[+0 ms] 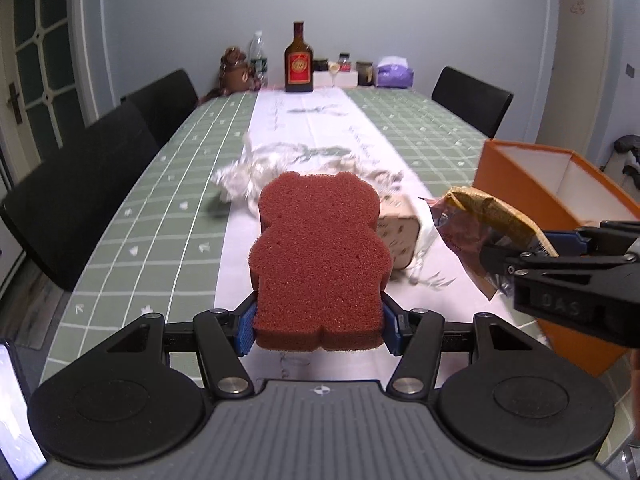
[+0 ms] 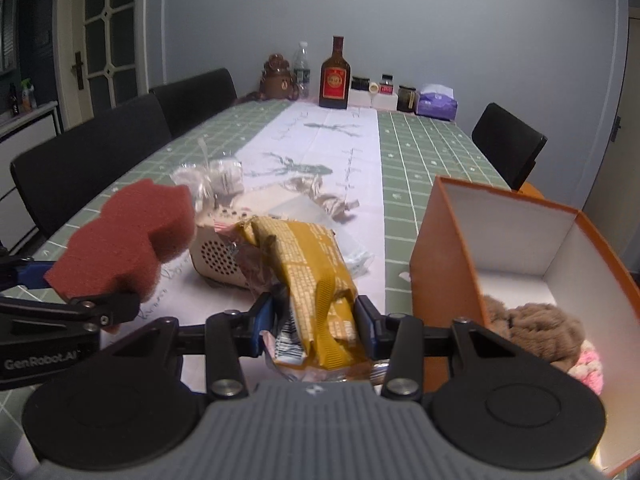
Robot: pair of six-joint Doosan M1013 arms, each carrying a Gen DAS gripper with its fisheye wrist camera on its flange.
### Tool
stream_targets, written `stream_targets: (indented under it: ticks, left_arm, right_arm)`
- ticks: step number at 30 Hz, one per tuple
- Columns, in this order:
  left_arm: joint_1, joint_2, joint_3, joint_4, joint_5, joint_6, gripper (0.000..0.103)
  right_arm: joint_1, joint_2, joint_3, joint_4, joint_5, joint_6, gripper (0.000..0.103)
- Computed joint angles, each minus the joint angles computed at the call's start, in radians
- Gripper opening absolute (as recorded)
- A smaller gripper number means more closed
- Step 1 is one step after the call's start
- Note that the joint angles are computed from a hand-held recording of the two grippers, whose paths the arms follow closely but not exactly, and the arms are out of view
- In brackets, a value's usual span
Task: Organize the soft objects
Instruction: 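Lift the red sponge with the left gripper while the right gripper carries the yellow packet toward the orange box, then lower the sponge into the orange box and open the left gripper while the right gripper releases the packet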
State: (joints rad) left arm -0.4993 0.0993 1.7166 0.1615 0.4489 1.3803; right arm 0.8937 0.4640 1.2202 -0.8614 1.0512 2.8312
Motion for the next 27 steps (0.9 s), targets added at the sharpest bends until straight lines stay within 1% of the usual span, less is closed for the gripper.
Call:
stream_targets:
  ticks: [5, 6, 8, 11, 13, 16, 18, 20, 22, 27]
  left_arm:
    - [-0.023, -0.015, -0.013, -0.018, -0.039, 0.034, 0.068]
    - [-0.029, -0.016, -0.017, -0.03, -0.048, 0.053, 0.068]
    - [-0.037, -0.014, -0.031, -0.092, -0.059, 0.122, 0.068]
    - [-0.044, -0.007, -0.053, -0.267, -0.063, 0.289, 0.068]
    - [-0.045, 0.003, -0.075, -0.419, -0.044, 0.427, 0.068]
    - [-0.043, 0.035, -0.124, -0.63, 0.032, 0.613, 0.068]
    - [-0.045, 0.061, -0.161, -0.708, 0.082, 0.673, 0.068]
    - [-0.054, 0.09, -0.199, -0.732, 0.127, 0.688, 0.068]
    - [-0.067, 0.122, -0.24, -0.712, 0.165, 0.68, 0.068]
    - [-0.119, 0.194, -0.325, -0.537, 0.219, 0.602, 0.068]
  right_arm:
    - [-0.002, -0.053, 0.029, -0.026, 0.003, -0.002, 0.043]
    - [-0.002, -0.063, 0.036, -0.036, 0.007, 0.001, 0.043]
    - [-0.005, -0.084, 0.052, -0.046, 0.011, 0.009, 0.043]
    - [-0.02, -0.129, 0.089, -0.038, -0.002, 0.037, 0.043]
    - [-0.03, -0.156, 0.114, -0.036, 0.001, 0.057, 0.043]
    - [-0.045, -0.187, 0.141, -0.044, 0.026, 0.068, 0.044]
    - [-0.057, -0.206, 0.158, -0.049, 0.051, 0.077, 0.044]
    - [-0.075, -0.222, 0.176, -0.032, 0.067, 0.074, 0.044]
    - [-0.098, -0.233, 0.19, 0.006, 0.07, 0.057, 0.044]
    - [-0.15, -0.231, 0.208, 0.07, 0.103, 0.001, 0.044]
